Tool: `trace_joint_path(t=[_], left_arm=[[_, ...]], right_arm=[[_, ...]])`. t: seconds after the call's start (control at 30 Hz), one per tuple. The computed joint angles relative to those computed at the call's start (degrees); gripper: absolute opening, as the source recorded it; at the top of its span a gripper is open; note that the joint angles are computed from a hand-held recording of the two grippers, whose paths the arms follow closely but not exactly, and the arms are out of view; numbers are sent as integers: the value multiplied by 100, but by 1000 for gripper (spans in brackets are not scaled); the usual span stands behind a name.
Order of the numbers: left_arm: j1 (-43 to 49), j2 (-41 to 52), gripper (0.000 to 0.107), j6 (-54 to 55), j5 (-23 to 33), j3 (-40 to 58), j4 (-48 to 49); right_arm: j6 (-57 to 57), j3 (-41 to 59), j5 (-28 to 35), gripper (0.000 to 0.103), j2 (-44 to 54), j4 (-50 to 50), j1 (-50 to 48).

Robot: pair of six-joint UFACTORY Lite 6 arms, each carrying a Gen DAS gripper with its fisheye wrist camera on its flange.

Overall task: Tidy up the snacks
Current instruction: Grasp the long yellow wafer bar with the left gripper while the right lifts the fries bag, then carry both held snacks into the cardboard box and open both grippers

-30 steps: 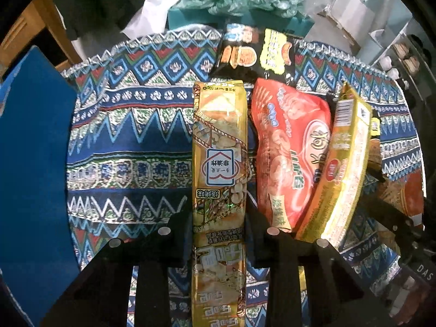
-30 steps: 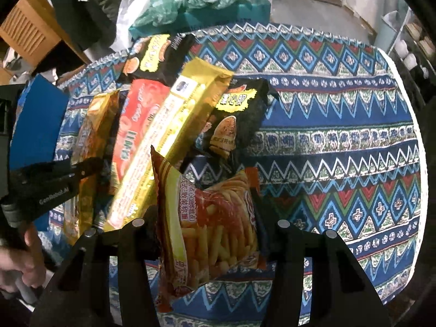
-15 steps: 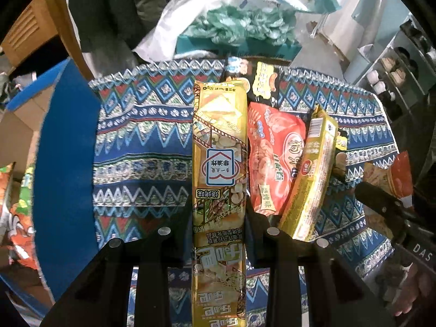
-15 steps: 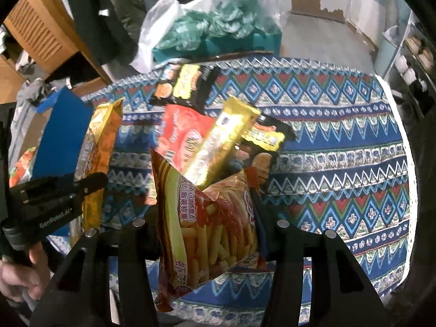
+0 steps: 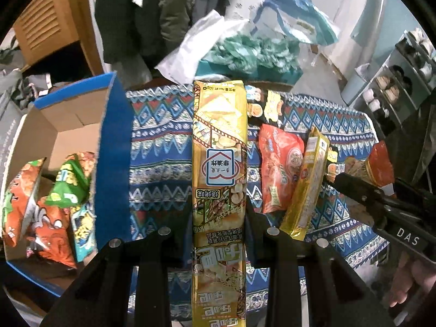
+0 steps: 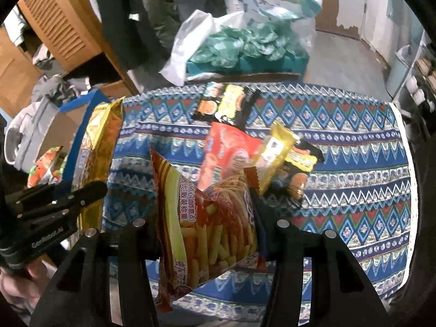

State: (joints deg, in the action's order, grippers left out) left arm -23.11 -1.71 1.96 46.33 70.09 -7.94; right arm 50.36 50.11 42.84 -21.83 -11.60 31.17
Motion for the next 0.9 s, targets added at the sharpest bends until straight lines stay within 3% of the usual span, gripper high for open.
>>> trace_joint_path(t=[0.57,0.9], left_arm=[[1799,-519,31,1529,520,83,-828],[3027,35,31,2287,794,784,-1307]], right_arm=[[486,2359,219,50,2004,-415,1048],[114,4498,462,50,3748,-168,1416]])
